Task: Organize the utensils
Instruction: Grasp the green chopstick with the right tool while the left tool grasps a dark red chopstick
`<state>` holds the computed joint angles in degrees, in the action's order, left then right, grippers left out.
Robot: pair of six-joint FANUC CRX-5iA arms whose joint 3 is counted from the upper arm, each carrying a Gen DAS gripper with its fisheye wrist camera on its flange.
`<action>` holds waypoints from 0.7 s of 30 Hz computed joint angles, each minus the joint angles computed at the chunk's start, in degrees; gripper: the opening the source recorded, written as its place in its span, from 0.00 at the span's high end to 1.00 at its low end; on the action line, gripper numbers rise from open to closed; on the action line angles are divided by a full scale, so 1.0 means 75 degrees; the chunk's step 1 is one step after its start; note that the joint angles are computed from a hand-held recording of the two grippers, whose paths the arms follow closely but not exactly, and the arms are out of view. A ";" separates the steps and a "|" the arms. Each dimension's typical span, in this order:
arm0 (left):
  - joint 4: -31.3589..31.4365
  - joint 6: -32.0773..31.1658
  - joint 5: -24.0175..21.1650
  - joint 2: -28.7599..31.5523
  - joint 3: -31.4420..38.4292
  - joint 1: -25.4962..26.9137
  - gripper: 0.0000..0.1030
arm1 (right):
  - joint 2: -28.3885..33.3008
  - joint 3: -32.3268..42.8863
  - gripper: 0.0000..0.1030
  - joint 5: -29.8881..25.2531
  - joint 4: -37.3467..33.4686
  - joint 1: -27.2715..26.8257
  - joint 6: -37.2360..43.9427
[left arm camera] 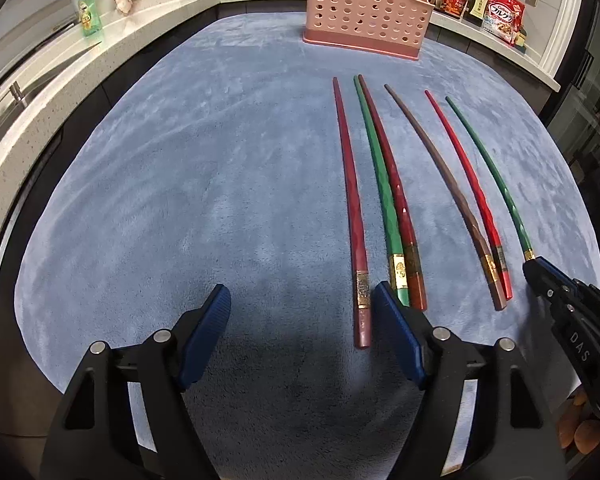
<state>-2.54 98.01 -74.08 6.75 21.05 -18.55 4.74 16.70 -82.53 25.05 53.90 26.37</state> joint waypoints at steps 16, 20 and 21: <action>0.0025 -0.0265 0.0037 -0.0014 0.0025 -0.0014 0.89 | -0.0039 0.0001 0.93 0.0040 -0.0083 -0.0015 -0.0014; 0.0374 -0.0402 -0.0001 -0.0046 0.0010 0.0140 0.91 | -0.0118 0.0007 0.93 0.0078 -0.0106 -0.0035 -0.0068; 0.0396 -0.0405 0.0009 -0.0065 0.0011 0.0146 0.91 | -0.0145 0.0005 0.93 0.0088 -0.0093 -0.0032 -0.0092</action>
